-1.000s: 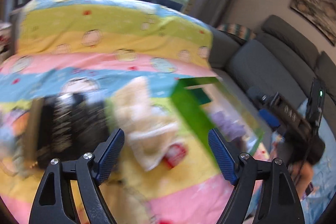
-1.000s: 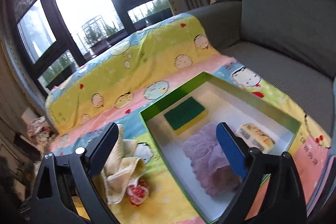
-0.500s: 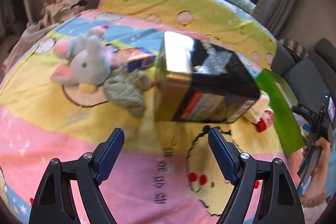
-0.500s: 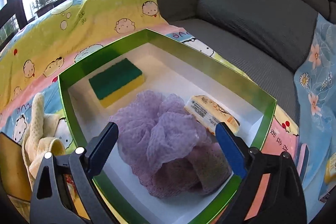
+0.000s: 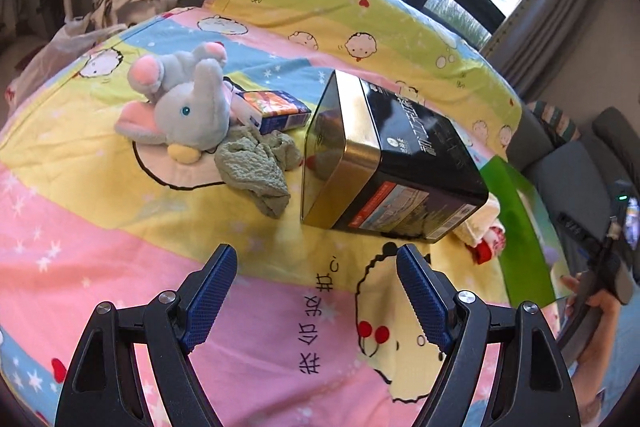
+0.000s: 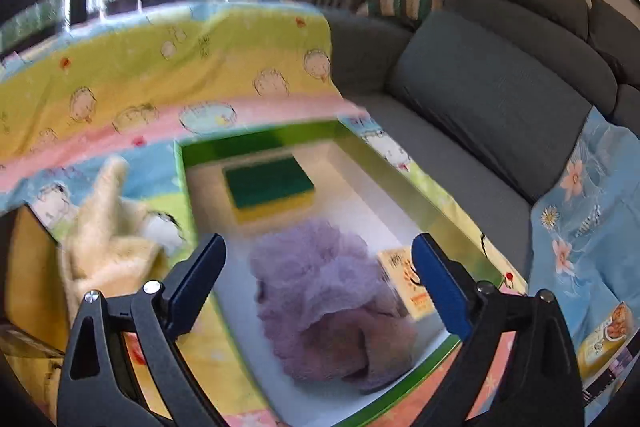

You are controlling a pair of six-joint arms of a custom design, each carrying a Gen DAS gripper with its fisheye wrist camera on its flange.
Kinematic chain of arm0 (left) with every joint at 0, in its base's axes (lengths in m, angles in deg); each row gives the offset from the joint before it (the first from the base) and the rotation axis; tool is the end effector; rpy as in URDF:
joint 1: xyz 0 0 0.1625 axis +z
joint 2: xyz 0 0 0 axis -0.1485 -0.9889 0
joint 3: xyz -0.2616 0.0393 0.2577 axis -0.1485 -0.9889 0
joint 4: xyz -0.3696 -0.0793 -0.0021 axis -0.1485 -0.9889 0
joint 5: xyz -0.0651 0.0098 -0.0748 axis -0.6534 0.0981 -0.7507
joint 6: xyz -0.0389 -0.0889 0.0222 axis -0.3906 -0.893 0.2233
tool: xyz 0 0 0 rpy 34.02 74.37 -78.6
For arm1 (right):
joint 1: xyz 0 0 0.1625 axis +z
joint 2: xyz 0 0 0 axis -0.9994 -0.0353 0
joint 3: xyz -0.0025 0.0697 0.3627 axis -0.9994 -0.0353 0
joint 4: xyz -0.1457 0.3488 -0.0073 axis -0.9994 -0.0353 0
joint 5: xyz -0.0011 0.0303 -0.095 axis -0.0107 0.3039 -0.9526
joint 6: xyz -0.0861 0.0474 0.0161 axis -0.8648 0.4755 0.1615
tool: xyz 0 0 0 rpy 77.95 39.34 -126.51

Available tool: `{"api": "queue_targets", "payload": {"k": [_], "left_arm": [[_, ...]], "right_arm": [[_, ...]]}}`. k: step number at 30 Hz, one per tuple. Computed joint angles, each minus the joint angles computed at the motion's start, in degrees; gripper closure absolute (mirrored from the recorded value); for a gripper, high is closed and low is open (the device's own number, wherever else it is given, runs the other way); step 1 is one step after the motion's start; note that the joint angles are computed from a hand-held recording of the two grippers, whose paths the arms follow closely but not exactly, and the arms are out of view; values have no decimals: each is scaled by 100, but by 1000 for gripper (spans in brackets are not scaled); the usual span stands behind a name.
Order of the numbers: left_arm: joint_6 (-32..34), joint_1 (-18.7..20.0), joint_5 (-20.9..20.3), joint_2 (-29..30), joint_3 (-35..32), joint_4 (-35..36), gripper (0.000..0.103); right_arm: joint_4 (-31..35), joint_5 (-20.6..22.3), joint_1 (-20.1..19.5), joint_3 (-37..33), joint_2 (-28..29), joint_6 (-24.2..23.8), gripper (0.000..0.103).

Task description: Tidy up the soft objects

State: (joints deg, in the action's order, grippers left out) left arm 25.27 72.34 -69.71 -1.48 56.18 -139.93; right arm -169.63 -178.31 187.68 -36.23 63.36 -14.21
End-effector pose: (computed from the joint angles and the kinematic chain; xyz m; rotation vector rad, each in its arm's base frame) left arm -0.0817 -0.6129 0.1352 -0.0820 2.5152 -1.0992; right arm 0.1767 -0.7335 0.1700 0.1228 -1.8588 0.9497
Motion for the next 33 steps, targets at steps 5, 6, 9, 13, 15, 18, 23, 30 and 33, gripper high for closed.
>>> {"api": "queue_targets", "payload": {"k": [5, 6, 9, 13, 15, 18, 23, 30, 33], "left_arm": [[81, -61, 205, 53, -49, 49, 21], [70, -65, 246, 62, -56, 50, 21], [-49, -40, 266, 47, -81, 178, 21], [-62, -32, 270, 35, -52, 127, 21], [-67, -9, 262, 47, -80, 185, 21], [-140, 24, 294, 78, -161, 387, 21], [-171, 50, 256, 99, -220, 531, 21], [-150, 48, 259, 92, -205, 474, 21], [-173, 74, 251, 81, -228, 508, 21]], "right_arm": [[2129, 2113, -56, 1701, -1390, 2140, 5], [2727, 2495, -101, 1596, -1387, 2349, 6], [3684, 2632, -134, 943, -994, 2631, 9], [4278, 2200, -155, -64, -294, 2742, 14], [4649, 2082, -220, -669, 35, 2770, 15], [4922, 2041, -295, -1203, 327, 2740, 15], [5144, 1921, -326, -1680, 699, 2610, 43], [3984, 2168, -304, -639, 138, 2506, 90], [3053, 2333, -134, 514, -577, 2386, 90]]}}
